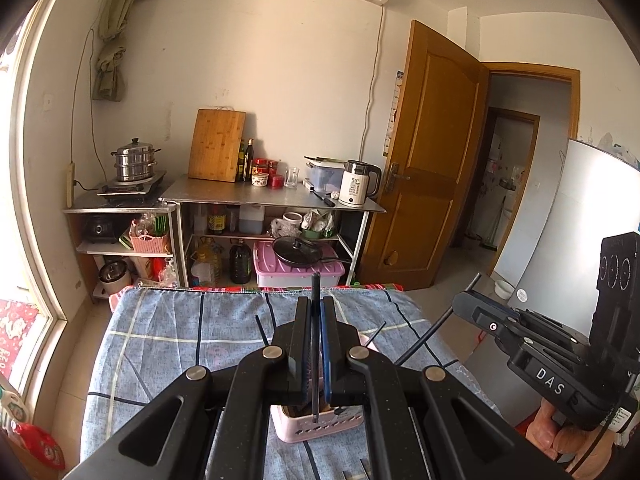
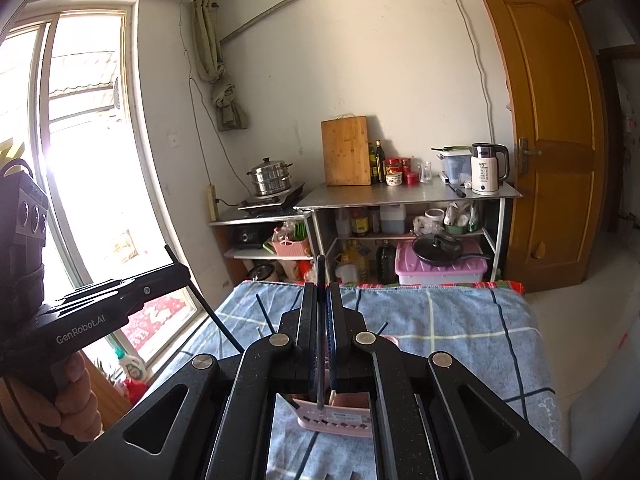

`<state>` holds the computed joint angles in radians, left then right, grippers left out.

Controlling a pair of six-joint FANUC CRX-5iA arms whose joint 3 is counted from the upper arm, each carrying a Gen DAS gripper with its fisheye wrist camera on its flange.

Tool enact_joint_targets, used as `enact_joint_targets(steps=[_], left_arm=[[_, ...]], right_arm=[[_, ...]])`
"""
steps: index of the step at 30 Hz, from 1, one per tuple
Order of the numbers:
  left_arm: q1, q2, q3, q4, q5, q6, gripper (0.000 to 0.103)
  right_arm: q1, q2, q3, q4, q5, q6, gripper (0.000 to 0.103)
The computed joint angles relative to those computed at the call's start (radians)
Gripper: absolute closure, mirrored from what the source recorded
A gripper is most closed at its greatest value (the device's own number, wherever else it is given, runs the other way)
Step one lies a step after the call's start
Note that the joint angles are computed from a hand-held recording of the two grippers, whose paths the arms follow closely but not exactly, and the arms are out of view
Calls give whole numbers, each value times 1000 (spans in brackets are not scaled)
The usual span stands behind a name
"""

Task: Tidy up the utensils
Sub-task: 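Lower the black chopsticks into the basket and open both tools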

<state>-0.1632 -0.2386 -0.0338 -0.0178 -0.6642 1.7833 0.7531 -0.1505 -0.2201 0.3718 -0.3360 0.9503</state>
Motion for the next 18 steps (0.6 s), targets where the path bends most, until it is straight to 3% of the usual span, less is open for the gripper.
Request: enact_joint_targets(steps=[18], left_arm=[[35,62,-38,79,18,-60,99]], right_arm=[[-12,84,75,-142,-63,111,99]])
